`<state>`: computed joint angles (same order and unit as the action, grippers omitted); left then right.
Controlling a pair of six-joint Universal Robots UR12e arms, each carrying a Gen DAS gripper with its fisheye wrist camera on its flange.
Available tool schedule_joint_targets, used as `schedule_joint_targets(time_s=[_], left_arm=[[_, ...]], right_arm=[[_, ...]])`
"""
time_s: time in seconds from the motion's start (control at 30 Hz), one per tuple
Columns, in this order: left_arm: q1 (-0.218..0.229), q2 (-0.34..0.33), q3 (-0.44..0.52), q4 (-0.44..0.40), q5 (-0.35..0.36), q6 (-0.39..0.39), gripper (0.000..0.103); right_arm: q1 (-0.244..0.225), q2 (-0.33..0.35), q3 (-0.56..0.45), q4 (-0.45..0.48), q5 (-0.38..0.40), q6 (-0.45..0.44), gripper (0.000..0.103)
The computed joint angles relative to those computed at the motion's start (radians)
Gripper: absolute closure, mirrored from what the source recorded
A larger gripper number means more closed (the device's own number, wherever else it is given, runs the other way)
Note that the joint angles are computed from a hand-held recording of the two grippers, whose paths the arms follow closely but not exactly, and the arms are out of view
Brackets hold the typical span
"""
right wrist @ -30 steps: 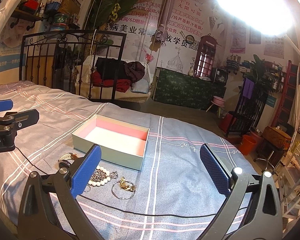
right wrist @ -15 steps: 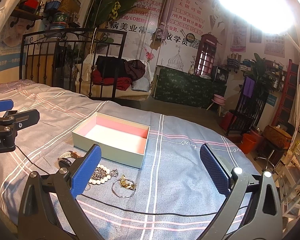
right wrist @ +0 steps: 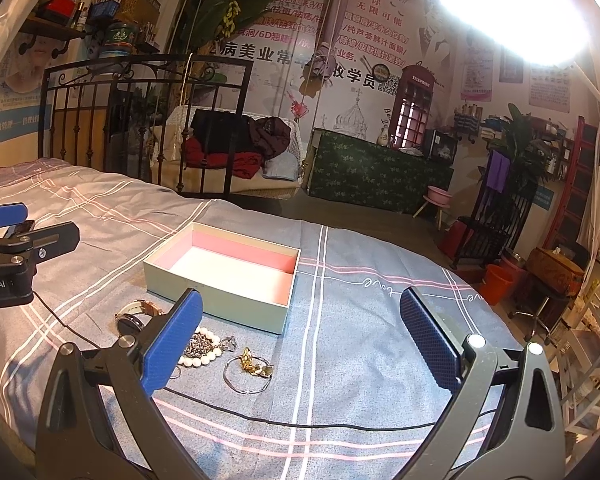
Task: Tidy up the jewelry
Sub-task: 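Grasp the tan-strap watch with the left tool while the right tool grasps the thin bangle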
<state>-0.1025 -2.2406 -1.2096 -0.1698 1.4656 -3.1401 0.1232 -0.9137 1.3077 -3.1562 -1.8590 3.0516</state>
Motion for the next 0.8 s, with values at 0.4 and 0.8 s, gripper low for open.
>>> schedule_joint_targets(time_s=[0.4, 0.8], left_arm=[[0.003, -0.019, 0.025, -0.052, -0.019, 0.004, 0.006], [0.02, -0.059, 0.116, -0.375, -0.109, 0.01, 0.006]], right_arm=[[-0.013, 0.002, -0.023, 0.108, 0.061, 0.028, 0.006], [-0.023, 0.041, -0.09, 0.285, 0.092, 0.043, 0.006]])
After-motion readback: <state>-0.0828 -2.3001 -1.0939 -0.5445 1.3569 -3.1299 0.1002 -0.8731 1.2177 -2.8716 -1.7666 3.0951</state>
